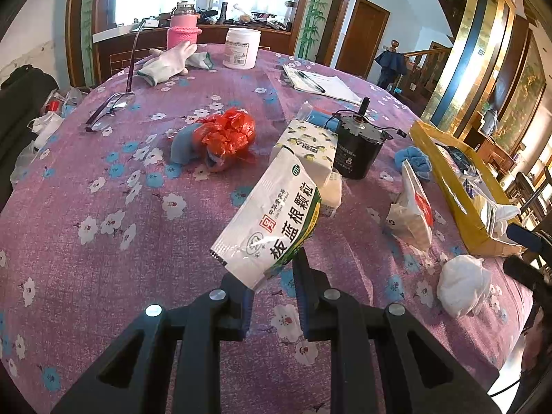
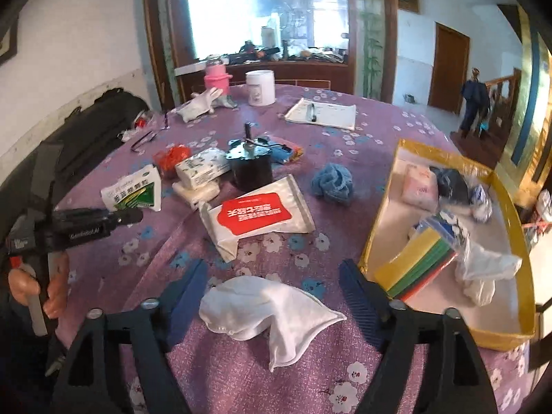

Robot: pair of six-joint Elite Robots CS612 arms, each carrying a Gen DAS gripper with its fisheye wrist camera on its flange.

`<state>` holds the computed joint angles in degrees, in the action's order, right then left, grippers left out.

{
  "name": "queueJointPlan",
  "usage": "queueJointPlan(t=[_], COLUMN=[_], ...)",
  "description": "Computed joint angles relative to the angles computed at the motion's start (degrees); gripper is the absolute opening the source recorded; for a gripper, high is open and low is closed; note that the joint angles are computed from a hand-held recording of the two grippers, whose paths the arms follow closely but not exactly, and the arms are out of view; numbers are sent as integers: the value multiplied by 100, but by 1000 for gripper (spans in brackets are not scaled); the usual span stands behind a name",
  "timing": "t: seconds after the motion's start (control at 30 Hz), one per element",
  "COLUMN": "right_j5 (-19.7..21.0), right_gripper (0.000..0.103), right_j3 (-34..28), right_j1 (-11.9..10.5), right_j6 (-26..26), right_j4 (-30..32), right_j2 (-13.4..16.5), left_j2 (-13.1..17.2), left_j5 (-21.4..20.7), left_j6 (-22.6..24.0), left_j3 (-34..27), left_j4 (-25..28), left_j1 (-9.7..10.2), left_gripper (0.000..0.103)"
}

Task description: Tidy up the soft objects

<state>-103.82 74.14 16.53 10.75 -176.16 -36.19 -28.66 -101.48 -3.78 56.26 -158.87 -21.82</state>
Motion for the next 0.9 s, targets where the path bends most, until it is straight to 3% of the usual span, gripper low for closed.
queueJointPlan(t=[0.13,0.27,0.3,0.33,0.4,0.5,0.6,0.9], right_j5=[-37,1,73,196,357,254,187,-16], right_gripper=[88,88,84,77,33,16,16,16], right_j3=[-229,-373,-377,-346,-356,-316,-213,-155], right_j1=[43,21,4,-21,-60,-37,-12,32], right_j6=[129,367,418,476,622,516,360,246], right_j4=[714,969,938,789,834,602,273,57], right_j2=[116,246,264,278,284,286,255,238], left_j2=[1,-4,-1,-2,-8,-18,-28,-123], left_j5=[0,1,-1,3,13,41,60,169], left_j6=[26,10,19,29,49,72,79,109], left_j3=[6,16,10,11,18,30,57,241], left_j4=[-27,-38,-33,-30,-28,-55,-130,-493], left_j1=[0,-1,-2,-3,-4,-10,-13,-76], left_gripper=[19,19,19,19,19,19,19,19])
